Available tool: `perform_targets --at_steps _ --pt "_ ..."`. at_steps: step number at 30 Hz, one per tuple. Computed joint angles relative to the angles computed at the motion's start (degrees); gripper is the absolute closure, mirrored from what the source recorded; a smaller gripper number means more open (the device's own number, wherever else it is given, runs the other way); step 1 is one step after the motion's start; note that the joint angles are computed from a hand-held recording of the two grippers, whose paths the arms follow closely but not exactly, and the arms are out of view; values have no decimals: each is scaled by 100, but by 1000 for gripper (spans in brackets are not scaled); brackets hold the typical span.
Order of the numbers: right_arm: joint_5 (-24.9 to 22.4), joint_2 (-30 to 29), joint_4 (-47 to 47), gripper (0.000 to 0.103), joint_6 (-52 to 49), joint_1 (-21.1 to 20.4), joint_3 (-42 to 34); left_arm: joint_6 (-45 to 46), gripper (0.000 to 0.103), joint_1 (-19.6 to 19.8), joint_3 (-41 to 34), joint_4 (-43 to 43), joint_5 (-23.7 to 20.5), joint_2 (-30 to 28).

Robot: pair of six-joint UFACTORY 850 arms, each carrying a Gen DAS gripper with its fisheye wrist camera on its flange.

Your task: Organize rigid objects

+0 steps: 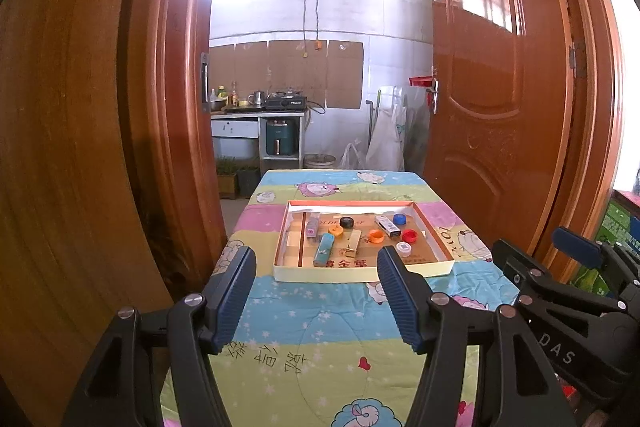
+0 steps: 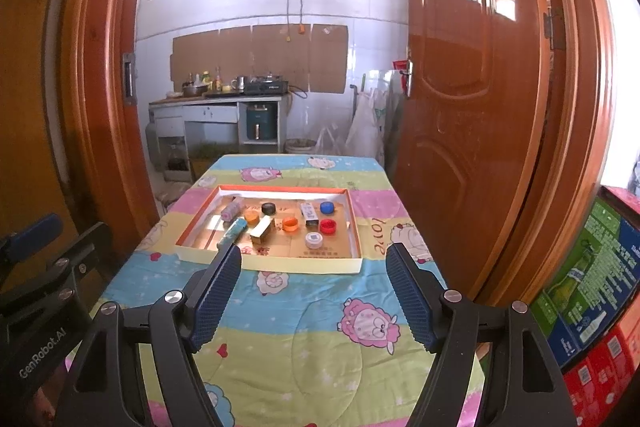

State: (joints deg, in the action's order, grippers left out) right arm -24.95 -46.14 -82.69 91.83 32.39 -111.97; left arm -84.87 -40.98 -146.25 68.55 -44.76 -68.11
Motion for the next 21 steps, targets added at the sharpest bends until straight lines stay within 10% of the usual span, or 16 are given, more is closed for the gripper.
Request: perform_targets --at_steps 21 --pt "32 101 -95 27 152 14 126 8 40 2 102 -7 90 63"
